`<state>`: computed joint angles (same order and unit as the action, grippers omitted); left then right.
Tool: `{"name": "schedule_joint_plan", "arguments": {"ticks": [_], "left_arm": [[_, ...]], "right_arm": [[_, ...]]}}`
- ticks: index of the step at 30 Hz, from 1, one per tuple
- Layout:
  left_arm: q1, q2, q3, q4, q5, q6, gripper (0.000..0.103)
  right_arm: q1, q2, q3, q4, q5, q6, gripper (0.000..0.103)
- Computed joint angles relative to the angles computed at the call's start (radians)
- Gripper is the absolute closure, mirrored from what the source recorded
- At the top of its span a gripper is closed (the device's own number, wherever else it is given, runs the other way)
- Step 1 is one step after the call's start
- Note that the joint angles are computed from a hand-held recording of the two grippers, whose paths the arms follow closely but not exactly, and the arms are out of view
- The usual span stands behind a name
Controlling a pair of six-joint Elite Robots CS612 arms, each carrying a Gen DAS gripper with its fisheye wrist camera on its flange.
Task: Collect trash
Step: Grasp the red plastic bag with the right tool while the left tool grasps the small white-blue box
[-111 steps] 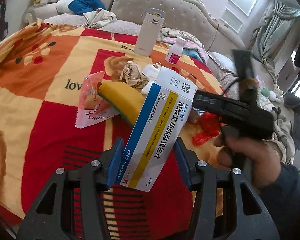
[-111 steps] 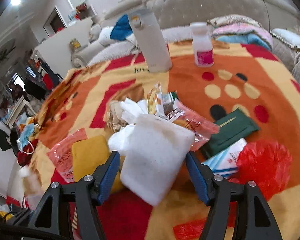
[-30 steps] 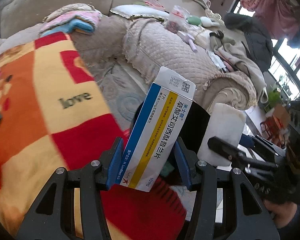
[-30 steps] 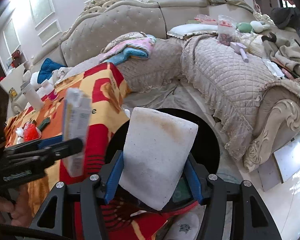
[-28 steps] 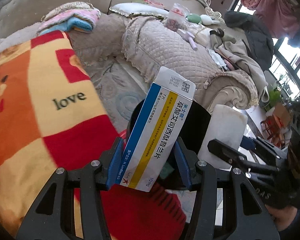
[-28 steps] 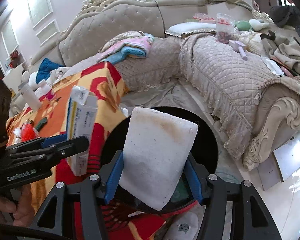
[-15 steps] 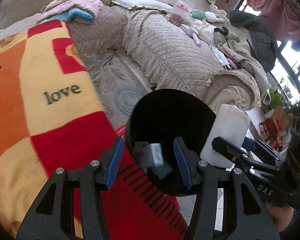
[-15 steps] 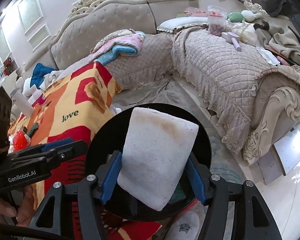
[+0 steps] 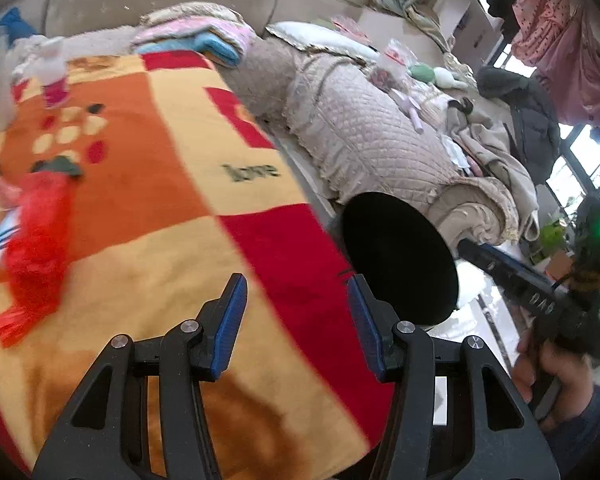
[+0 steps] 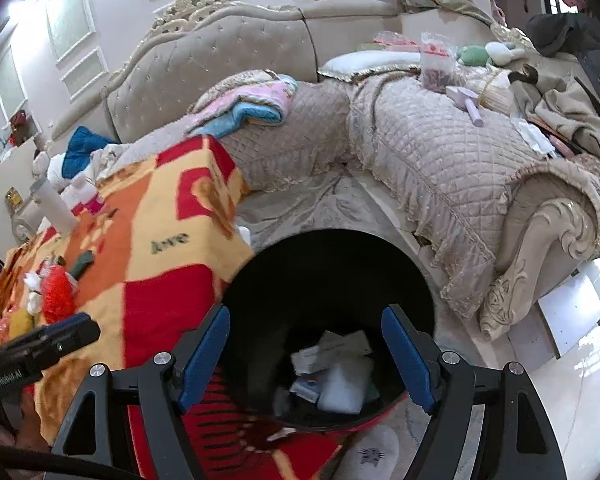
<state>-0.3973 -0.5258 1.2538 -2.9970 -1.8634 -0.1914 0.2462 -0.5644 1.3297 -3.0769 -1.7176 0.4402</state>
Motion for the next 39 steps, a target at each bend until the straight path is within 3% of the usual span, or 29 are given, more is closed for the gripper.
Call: {"name": "schedule_joint_plan", "arguments": {"ticks": [4,8,12,17,22,28,29,30,31,34,39], "left_arm": [[0.022,-0.033,0.075,-0.068,0.040,-0.011,0.052],[0.045,-0.065,0.167,-0.161,0.151,-0.011,0.052],[0.080,-0.071,0.213,-0.190,0.236,-0.048,0.051],[0.137,-0.041,0.171,-0.140,0.238,-0.133,0.051],[0.150,-0.032,0.166,-0.153,0.261,-0.155,0.051],[0.159,-0.020,0.154,-0.151,0.248,-0.174,0.051],[0.160,-0.019,0.150,-0.149,0.248,-0.175,0.051],[0.162,-0.017,0.141,-0.144,0.245,-0.174,0.051],[0.164,-0.012,0.127,-0.136,0.238,-0.170,0.051],[0.166,0.004,0.082,-0.124,0.210,-0.137,0.051],[0.162,0.048,-0.025,-0.062,0.118,-0.047,0.051]], "right_arm": [[0.025,0.010,-0.040,-0.001,0.034,-0.023,0.027],[0.054,0.043,-0.110,0.009,0.099,-0.049,0.027],[0.084,0.096,-0.211,0.045,0.184,-0.075,0.027],[0.118,0.200,-0.402,0.130,0.294,-0.105,0.027],[0.133,0.311,-0.610,0.224,0.380,-0.097,0.027],[0.152,0.439,-0.874,0.397,0.362,-0.117,0.027],[0.152,0.454,-0.906,0.430,0.362,-0.118,0.032],[0.151,0.460,-0.916,0.441,0.368,-0.120,0.056],[0.147,0.463,-0.918,0.433,0.405,-0.129,0.067],[0.150,0.434,-0.858,0.389,0.380,-0.188,0.073],[0.141,0.368,-0.711,0.277,0.312,-0.172,0.074]]}}
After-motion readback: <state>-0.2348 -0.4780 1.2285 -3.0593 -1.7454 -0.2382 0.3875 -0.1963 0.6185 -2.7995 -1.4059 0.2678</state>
